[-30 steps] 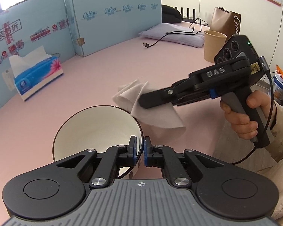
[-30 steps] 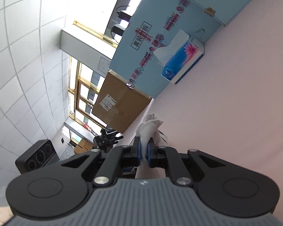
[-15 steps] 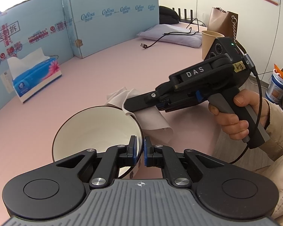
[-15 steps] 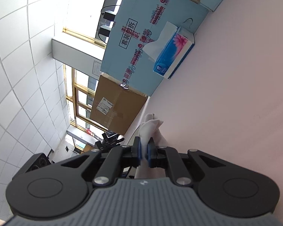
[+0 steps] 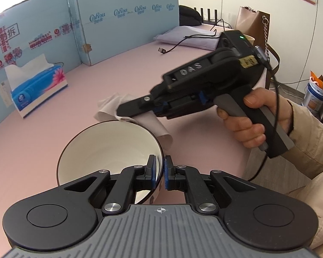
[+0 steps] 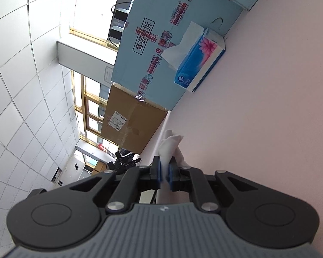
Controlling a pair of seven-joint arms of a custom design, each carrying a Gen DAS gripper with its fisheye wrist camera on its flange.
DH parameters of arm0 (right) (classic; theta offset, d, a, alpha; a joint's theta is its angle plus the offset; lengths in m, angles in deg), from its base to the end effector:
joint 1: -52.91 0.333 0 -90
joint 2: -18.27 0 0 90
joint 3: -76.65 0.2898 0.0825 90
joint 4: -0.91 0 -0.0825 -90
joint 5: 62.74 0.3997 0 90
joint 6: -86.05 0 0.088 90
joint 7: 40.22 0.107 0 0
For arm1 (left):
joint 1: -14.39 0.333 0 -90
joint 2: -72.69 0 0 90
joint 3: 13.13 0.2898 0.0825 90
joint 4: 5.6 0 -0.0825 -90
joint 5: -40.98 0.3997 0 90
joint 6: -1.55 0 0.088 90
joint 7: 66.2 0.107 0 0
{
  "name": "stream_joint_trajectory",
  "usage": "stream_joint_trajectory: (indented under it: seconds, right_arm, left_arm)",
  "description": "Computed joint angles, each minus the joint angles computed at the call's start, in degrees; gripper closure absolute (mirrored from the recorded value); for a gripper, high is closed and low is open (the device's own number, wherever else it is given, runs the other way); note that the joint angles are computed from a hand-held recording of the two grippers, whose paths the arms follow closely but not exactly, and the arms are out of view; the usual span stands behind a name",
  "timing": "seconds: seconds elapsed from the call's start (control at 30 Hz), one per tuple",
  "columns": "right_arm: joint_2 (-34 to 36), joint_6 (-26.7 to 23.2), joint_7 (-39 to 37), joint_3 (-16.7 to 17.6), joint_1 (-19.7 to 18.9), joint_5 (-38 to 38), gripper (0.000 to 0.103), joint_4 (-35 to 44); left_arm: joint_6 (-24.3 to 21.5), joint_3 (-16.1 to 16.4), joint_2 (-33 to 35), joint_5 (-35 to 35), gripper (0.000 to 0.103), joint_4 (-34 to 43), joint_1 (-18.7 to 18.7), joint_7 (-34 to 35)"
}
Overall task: Clean bowl
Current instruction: 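Rub the cloth along the bowl's outer wall with the right gripper, then wipe the cloth around the bowl's outer side and rim with the right gripper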
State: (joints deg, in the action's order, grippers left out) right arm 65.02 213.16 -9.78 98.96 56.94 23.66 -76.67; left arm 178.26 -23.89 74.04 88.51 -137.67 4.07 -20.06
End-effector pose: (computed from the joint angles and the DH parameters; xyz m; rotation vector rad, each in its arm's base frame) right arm 0.6963 0.3023 0.2774 -1.4058 1.0430 0.6996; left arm 0.4967 -0.2559 0.3696 -1.3890 2.1230 -0.8057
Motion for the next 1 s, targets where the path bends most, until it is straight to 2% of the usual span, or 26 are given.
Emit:
stream_joint_trajectory:
  seconds: [0.4,0.6,1.0]
  right_arm:
    - [7.22,0.73,7.87,0.50,3.61,-7.78,0.092,11.53]
    - [5.32,1.21,6.39,1.86,1.27,-6.71,0.092,7.78]
    - [-0.57,0.89,3.24,0.93,-1.25,-1.01,0.092,-1.81]
  left_arm:
    - [0.16,-0.03,0.72,-2.40,0.092,0.33,0.01,2.06]
    - [-0.54,0.10,0.85,-1.56,0.091,0.73,-0.18,1.16]
    - [-1.77,0.38,0.91,3.74,0.090,1.48,-0.42,-4.40]
